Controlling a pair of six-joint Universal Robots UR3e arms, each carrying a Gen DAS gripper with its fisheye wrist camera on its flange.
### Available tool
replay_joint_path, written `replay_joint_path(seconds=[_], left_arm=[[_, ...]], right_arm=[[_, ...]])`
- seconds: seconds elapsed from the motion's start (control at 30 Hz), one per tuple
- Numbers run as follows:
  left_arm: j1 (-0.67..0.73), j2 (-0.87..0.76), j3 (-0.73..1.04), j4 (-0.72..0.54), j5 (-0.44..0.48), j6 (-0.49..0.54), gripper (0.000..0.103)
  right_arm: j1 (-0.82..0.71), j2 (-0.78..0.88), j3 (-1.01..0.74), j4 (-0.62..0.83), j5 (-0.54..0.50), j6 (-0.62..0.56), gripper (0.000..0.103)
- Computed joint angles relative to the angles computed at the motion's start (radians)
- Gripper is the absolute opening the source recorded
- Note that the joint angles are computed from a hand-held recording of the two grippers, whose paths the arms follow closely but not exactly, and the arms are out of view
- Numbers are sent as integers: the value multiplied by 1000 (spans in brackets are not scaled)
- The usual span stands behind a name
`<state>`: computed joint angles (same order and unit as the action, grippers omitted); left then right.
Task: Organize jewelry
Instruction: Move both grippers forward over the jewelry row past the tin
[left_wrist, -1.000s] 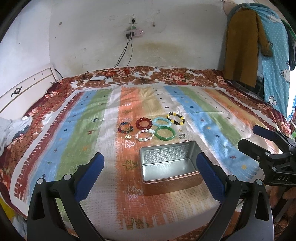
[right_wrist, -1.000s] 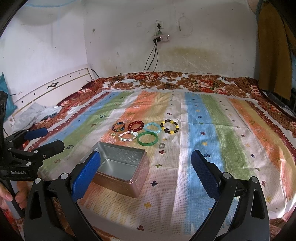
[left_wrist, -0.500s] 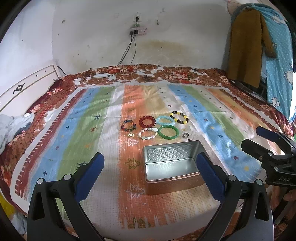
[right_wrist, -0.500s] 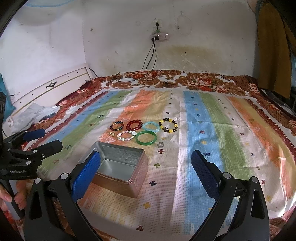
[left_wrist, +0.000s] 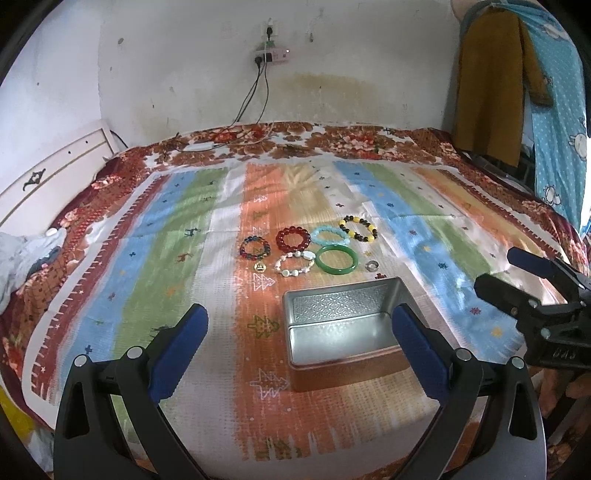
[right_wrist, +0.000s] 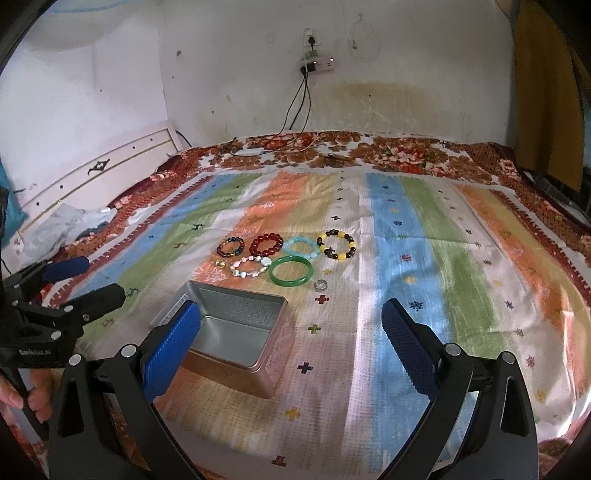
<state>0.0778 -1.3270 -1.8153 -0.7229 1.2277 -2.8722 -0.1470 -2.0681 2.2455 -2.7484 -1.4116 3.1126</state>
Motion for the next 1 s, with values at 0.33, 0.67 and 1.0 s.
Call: replay_joint_path(seconds=[0.33, 0.67, 1.0], left_arm=[[-70, -152, 150, 23, 63, -31, 98], [-99, -366, 410, -90, 125, -78, 98], [-107, -581, 704, -249, 181, -98, 98]], right_arm=[[30, 112, -93, -27, -24, -33, 99], [1, 235, -223, 14, 4, -43, 99], [-57, 341, -354, 141, 64, -42, 99]])
